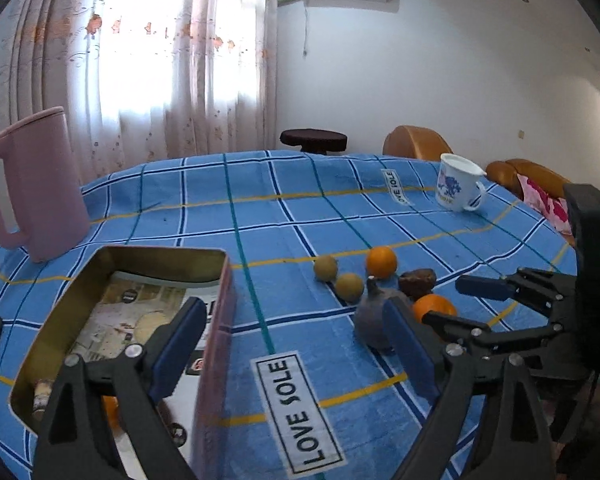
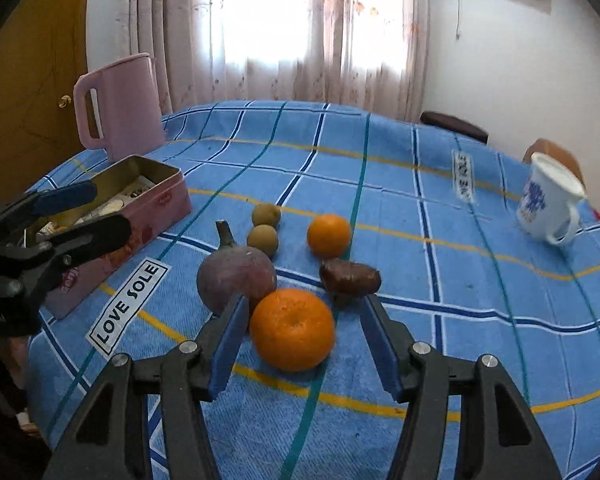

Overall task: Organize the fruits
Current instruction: 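Grasp the dark purple fruit with the left tool while the right tool grasps an orange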

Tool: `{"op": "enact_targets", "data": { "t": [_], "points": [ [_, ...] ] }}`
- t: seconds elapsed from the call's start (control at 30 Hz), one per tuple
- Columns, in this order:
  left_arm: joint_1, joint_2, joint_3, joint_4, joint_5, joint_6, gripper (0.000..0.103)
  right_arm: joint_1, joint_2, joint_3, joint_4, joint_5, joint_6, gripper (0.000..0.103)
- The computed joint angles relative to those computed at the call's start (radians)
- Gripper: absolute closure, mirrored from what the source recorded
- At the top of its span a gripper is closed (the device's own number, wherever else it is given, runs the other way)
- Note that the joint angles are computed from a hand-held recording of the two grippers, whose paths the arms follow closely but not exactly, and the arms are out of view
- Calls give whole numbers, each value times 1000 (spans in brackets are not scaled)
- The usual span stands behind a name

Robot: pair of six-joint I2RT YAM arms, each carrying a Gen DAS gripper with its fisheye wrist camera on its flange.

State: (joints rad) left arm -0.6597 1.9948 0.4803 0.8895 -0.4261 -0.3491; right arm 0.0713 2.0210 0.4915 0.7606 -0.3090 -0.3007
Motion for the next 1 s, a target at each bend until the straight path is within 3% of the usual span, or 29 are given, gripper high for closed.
{"op": "enact_targets", "data": {
  "t": [0.2,0.23,0.3,0.6,0.8,1.0],
  "points": [
    [-3,27,47,-42,14,7,11,-18,37,80,-140,-48,-8,45],
    [-6,30,51,-45,14,8,11,-22,38,87,-157,-60,-10,51],
    [-16,43,73,-62,17,12,11,-21,39,93,-173,-76,-19,54],
    [-51,84,168,-148,22,24,11,-55,7,-28,85,19,44,55],
    [-31,128,279,-252,111,18,12,-89,8,-16,95,27,63,54],
    [3,171,367,-356,227,6,29,-108,16,4,71,5,79,54]
  ]
}}
